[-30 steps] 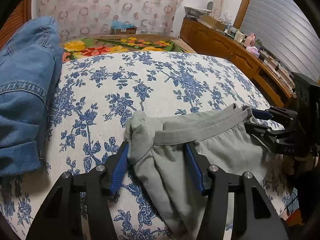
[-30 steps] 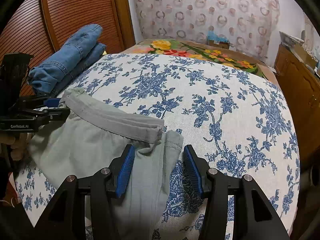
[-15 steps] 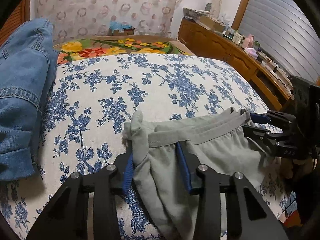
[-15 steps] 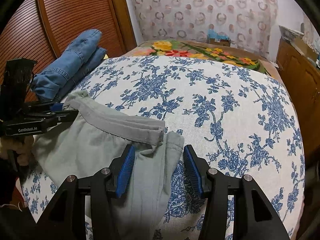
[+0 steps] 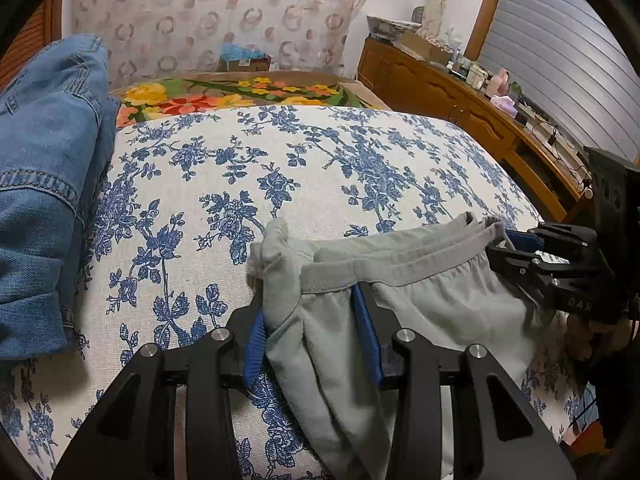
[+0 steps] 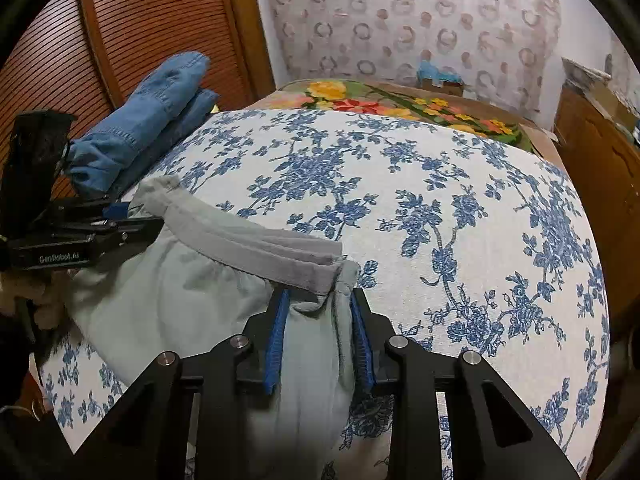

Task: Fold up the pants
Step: 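Lift the folded pants with both tools and carry them toward the blue jeans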

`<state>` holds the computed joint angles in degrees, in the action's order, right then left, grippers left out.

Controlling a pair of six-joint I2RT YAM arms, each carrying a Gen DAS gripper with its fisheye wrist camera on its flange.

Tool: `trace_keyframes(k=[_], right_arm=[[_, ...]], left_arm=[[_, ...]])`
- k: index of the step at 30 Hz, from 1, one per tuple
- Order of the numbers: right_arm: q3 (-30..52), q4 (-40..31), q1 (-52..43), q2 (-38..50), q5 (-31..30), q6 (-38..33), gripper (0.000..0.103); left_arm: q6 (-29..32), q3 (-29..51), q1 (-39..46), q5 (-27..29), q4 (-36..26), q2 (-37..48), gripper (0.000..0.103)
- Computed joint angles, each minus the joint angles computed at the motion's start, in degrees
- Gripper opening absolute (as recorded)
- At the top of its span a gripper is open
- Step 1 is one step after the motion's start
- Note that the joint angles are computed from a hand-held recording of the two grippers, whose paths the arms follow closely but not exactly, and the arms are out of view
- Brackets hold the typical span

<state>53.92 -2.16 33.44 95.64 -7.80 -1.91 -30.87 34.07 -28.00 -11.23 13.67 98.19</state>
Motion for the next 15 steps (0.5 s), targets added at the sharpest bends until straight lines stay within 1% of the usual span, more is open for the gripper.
trace_keyframes(k=[6, 7, 8, 10, 11, 15], right_arm=[[-0.1, 0.0, 0.2, -0.1, 0.2, 0.2, 0.030], [-0.1, 0.0, 0.2, -0.1, 0.4, 0.3, 0.027], [-0.1, 0.0, 0.3, -0.2, 0.6, 0.3, 0.025], [-0.2, 0.1, 0.2, -0.3, 0.7, 0.3, 0.018], [-0.4, 0.2, 0.2, -0.4, 0.6, 0.1, 0.016], [-1.9, 1.2, 0.4, -1.8, 0.6, -0.2, 0.013]], left_arm=[[0.1, 0.0, -0.2, -0.4, -0.2, -0.1, 0.041], [0.1, 0.0, -0.2, -0.6, -0.5, -0.2, 0.038], [0.0, 0.0, -0.4, -0.7, -0.4, -0.3, 0.032], [0.0, -0.4, -0.2, 0.1, 0.1, -0.6, 0.026], [-0.1, -0.5, -0.4, -0.2, 0.1, -0.8, 0.023], [-0.9, -1.0, -2.2, -1.8, -0.2, -2.6, 0.019]])
